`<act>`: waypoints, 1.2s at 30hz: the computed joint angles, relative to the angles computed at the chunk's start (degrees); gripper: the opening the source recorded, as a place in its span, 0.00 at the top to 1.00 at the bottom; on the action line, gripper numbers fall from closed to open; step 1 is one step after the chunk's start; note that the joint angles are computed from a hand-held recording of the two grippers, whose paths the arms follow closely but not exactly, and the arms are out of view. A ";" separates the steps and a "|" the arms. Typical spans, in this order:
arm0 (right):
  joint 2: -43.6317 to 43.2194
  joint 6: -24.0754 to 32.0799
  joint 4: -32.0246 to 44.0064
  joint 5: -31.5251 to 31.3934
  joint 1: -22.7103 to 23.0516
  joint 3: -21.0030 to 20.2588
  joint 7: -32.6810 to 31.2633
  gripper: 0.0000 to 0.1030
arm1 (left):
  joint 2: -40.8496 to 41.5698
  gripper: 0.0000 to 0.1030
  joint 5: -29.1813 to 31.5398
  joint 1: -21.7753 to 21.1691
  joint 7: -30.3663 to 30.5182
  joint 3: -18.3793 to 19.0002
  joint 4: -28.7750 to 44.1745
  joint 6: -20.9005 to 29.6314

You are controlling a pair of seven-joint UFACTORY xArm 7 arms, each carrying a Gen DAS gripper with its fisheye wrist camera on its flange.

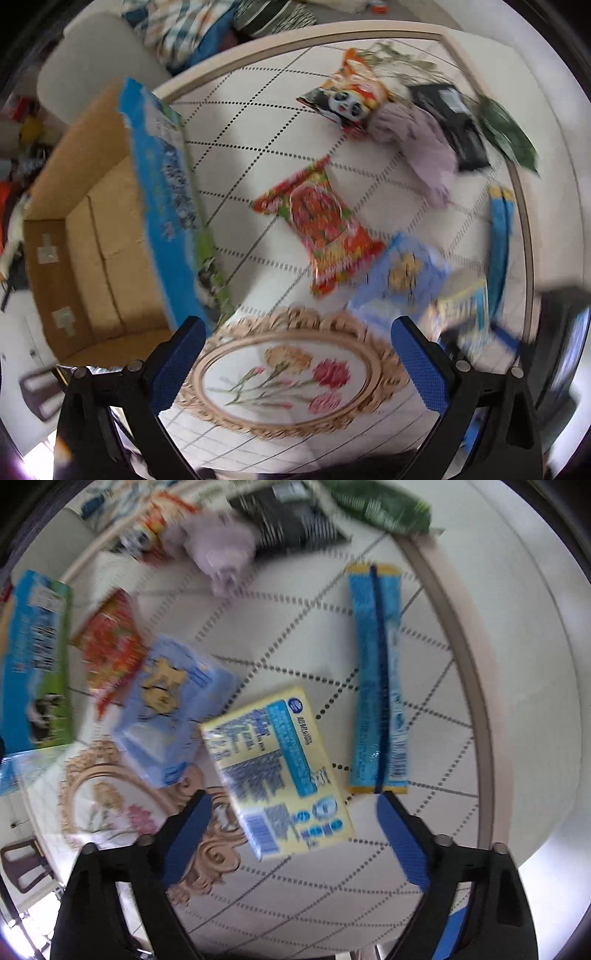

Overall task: Organize soft objects
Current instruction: 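Grasp the red jacket-print bag with the left gripper while the right grasps the yellow milk pack, then carry both packs into the cardboard box and open both grippers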

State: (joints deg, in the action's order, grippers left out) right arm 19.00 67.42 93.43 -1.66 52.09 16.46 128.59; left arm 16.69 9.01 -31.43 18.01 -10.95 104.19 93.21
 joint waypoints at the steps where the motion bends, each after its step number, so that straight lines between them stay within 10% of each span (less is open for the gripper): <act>1: -0.46 -2.18 -1.54 -0.43 0.19 -0.21 1.08 0.23 | 2.27 0.00 0.20 -0.65 -1.51 -0.01 2.35 0.89; 8: -2.91 -6.63 -6.80 -1.46 0.08 0.07 7.39 0.32 | 20.92 0.07 -0.35 -5.94 -8.91 2.93 23.68 12.79; 14: -2.69 -12.48 -10.00 -1.08 -0.53 0.80 7.19 0.30 | 24.71 0.21 -1.25 -6.19 -10.64 4.42 23.74 14.45; 16: -2.63 -14.94 -11.45 -1.22 -0.27 0.70 8.57 0.29 | 24.52 0.41 -4.26 -4.74 -11.92 3.80 23.22 14.44; 28: -1.79 -16.42 -10.96 -2.44 1.40 -0.12 11.20 0.34 | 7.01 0.59 -2.53 -1.53 -6.28 1.43 2.89 2.62; 36: -4.07 -4.99 -1.80 -11.07 4.26 0.86 16.58 0.34 | -3.57 0.59 -12.14 5.45 -0.70 0.73 5.01 8.43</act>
